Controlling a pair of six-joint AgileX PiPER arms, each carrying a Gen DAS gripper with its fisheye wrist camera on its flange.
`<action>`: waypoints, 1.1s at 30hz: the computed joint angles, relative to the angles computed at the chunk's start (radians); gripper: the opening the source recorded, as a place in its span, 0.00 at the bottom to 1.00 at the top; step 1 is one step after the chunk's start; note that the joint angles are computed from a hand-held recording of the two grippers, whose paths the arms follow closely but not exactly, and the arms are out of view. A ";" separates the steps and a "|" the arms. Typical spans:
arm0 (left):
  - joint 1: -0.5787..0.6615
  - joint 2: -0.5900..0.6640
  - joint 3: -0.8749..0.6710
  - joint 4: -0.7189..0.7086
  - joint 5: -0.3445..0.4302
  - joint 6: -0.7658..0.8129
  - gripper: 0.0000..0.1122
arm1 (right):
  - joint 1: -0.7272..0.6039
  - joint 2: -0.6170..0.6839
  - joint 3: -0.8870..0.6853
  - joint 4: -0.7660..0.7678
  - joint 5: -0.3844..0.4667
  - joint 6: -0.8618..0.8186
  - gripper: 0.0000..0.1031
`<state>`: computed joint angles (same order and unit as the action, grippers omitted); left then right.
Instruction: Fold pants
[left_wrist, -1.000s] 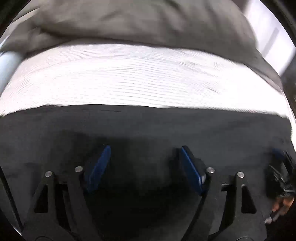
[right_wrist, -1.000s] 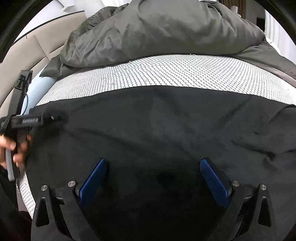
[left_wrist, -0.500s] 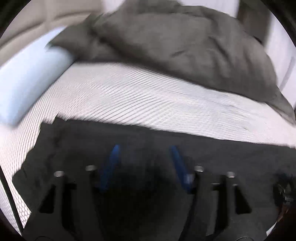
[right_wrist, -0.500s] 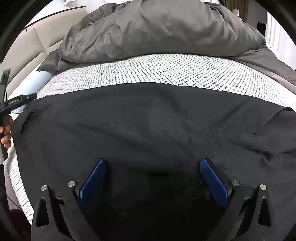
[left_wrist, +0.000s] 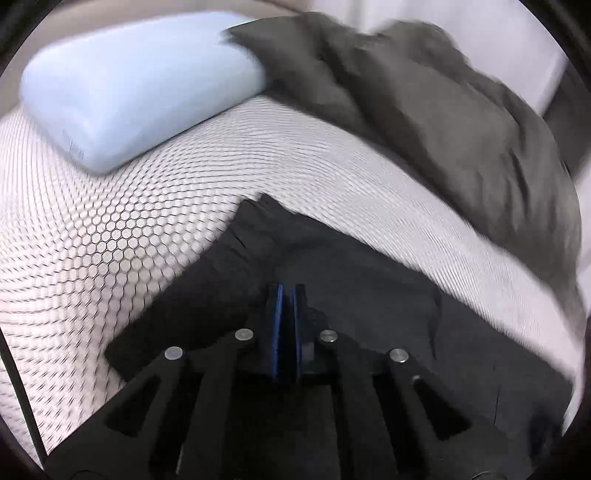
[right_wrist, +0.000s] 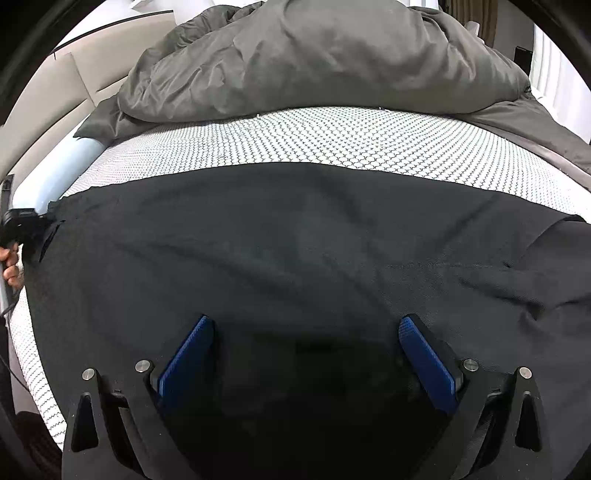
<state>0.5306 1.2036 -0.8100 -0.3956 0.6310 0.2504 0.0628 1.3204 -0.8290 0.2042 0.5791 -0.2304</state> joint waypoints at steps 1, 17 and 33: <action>-0.003 -0.037 0.012 0.011 0.026 0.025 0.09 | 0.001 0.001 0.000 0.000 -0.002 0.001 0.99; 0.185 -0.221 0.118 -0.016 0.050 0.137 0.21 | 0.011 0.009 0.000 -0.022 -0.010 0.019 0.99; 0.216 -0.249 0.099 -0.076 -0.073 0.140 0.06 | 0.024 0.016 -0.011 -0.047 -0.003 0.043 0.99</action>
